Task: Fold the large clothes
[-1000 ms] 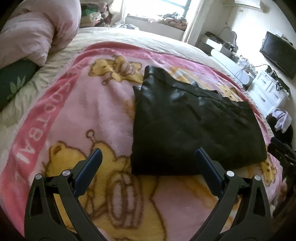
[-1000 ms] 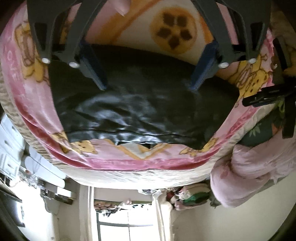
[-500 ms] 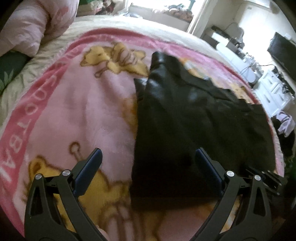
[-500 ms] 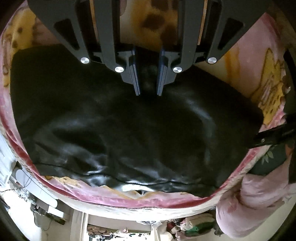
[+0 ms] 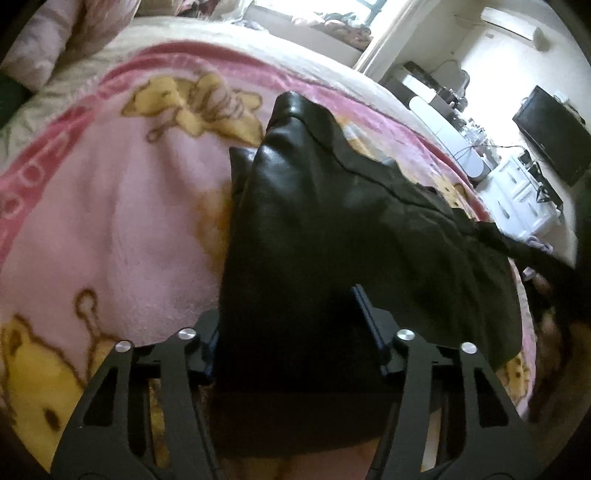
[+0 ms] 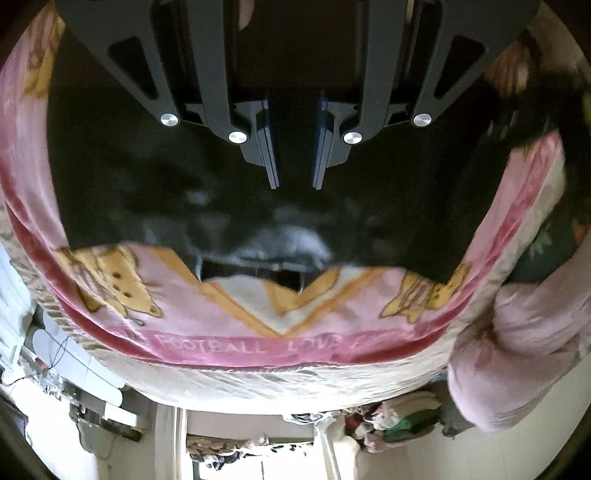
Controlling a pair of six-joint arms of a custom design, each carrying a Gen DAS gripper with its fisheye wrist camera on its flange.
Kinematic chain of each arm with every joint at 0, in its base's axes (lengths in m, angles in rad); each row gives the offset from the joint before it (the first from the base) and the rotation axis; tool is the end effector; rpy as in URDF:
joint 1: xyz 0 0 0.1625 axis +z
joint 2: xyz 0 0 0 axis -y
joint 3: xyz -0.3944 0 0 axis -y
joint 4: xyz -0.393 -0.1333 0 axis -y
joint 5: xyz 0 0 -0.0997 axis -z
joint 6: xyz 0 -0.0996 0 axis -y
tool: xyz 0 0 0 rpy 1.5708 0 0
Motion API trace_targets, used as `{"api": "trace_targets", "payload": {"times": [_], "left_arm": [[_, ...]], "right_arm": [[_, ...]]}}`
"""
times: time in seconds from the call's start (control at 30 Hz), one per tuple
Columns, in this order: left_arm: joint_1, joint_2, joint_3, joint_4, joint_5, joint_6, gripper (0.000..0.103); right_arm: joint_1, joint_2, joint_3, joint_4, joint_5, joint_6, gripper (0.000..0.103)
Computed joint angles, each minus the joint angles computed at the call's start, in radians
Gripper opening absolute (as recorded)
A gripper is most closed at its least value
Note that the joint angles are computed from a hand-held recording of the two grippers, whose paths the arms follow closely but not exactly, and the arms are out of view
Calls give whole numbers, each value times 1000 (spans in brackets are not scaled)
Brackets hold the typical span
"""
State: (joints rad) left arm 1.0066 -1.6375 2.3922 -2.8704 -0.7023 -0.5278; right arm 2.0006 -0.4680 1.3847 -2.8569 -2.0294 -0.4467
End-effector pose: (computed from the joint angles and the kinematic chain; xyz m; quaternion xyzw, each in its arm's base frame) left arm -0.0256 -0.4319 0.2834 -0.0973 0.8756 -0.4190 0.2195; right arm 0.3796 -0.6140 -0.0188 0.3684 -0.8845 0.1770 0.2249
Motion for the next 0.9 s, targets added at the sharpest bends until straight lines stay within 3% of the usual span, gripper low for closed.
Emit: {"api": "trace_targets", "payload": {"times": [0.1,0.23,0.4,0.43,0.53,0.6,0.63,0.77,0.9], "left_arm": [[-13,-26,6,-22,-4,18,39],[-31,-34,11,-58,-1,43,37],[-33,-19,-5,-51,9,50,36],[-30,-23,-6,-39,5,44,36],[-6,-28,-9,-35,-28,30,38],[18,-18,-17,-47,-47,34,55],[26,-8,-22,-54,-46,36,59],[68,18,-37,-88,-67,47,65],[111,28,-35,-135,-134,47,66]], "right_arm": [[-4,97,-156,59,-37,25,20],[-30,199,-319,270,-107,104,20],[-35,206,-293,199,-120,56,20],[-31,188,-279,202,-108,51,20],[-30,56,-114,121,30,59,19],[-20,-22,7,54,59,30,20],[-17,-58,66,29,72,9,20],[-19,-151,243,-31,75,-4,19],[-51,-166,337,-82,53,11,16]]}}
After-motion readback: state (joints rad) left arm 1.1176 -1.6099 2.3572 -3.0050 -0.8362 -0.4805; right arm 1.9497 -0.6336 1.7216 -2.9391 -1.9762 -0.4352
